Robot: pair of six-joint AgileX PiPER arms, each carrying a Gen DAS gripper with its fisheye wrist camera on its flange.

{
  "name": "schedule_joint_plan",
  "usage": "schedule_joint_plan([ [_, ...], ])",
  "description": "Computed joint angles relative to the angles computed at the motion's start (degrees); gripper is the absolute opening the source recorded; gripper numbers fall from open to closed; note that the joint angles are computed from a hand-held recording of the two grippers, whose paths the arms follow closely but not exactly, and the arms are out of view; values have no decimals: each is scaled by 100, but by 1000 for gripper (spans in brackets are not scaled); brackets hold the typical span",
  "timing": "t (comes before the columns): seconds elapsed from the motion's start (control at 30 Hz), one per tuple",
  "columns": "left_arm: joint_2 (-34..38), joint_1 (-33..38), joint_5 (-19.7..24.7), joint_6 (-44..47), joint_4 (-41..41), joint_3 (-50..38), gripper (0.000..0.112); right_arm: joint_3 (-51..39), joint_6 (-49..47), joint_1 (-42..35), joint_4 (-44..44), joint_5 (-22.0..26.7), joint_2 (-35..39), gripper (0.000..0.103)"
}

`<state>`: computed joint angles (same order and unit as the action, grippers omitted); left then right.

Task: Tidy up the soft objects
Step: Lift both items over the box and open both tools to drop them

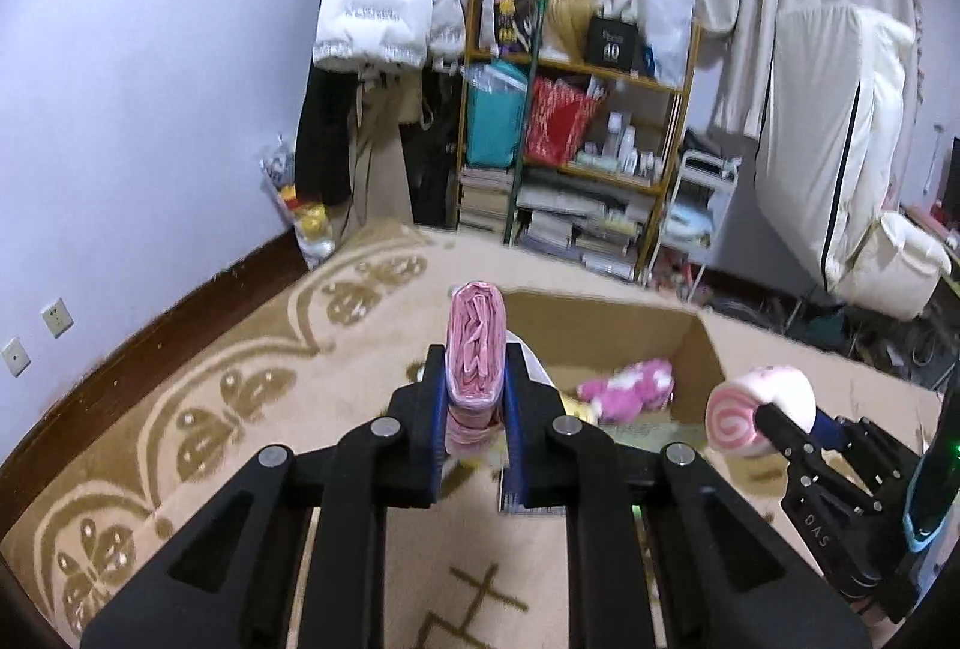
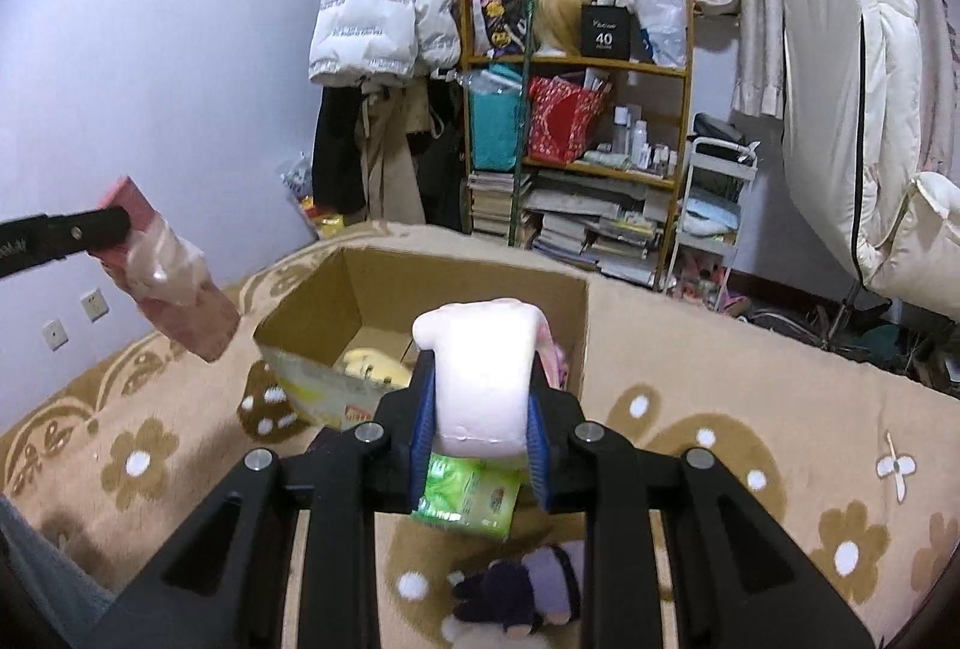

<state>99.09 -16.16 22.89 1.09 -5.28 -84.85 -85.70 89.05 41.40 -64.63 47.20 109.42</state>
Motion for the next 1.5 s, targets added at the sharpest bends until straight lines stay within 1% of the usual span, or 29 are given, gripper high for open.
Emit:
schedule_joint_plan([
  [0.13, 75, 23, -190, 113, -104, -224, 16, -68, 49, -159, -114, -139, -13, 28],
  [0.27, 265, 61, -389, 773, -801, -507, 16, -163, 4, -277, -193, -226, 29, 28],
  [0.37, 398, 69, -454, 1120, -1205, -663, 16, -289, -97, -361, -227, -284, 113, 28],
  [0.47, 529, 77, -539, 1676, -1816, -711, 16, -321, -21, -465, -383, -429, 178, 28],
  [0.6, 710, 32, -588, 2059, -2145, -771, 16, -167, 456, -556, -805, -693, 255, 28],
  [0.7, 902, 18, -566, 2316, -2481, -866, 16, -306, 250, -683, -654, -871, 433, 28],
  [0.77, 1039, 18, -487, 2274, -2511, -967, 16, -325, 201, -777, -608, -1007, 501, 28],
  [0.83, 1235, -9, -308, 2181, -2425, -1134, 16, -354, 172, -863, -522, -1124, 571, 28],
  [0.93, 1519, -141, -166, 1859, -1951, -1295, 16, -365, 93, -1039, -231, -1428, 657, 28],
  [0.97, 1606, -170, -115, 1795, -1842, -1359, 16, -376, 67, -1065, -184, -1457, 693, 28],
  [1.1, 1919, -283, 94, 1381, -1376, -1607, 16, -397, 40, -1150, -144, -1596, 831, 28],
  [1.23, 2237, -342, 289, 850, -820, -1909, 17, -342, 219, -1249, -279, -1786, 898, 30],
  [1.3, 2318, -322, 329, 783, -744, -1990, 18, -315, 261, -1310, -299, -1887, 927, 31],
  [1.37, 2405, -320, 478, 826, -674, -2160, 18, -297, 244, -1372, -234, -1992, 968, 32],
  [1.5, 2470, -401, 528, 357, -85, -2283, 21, -247, 204, -1446, -98, -2160, 1032, 33],
])
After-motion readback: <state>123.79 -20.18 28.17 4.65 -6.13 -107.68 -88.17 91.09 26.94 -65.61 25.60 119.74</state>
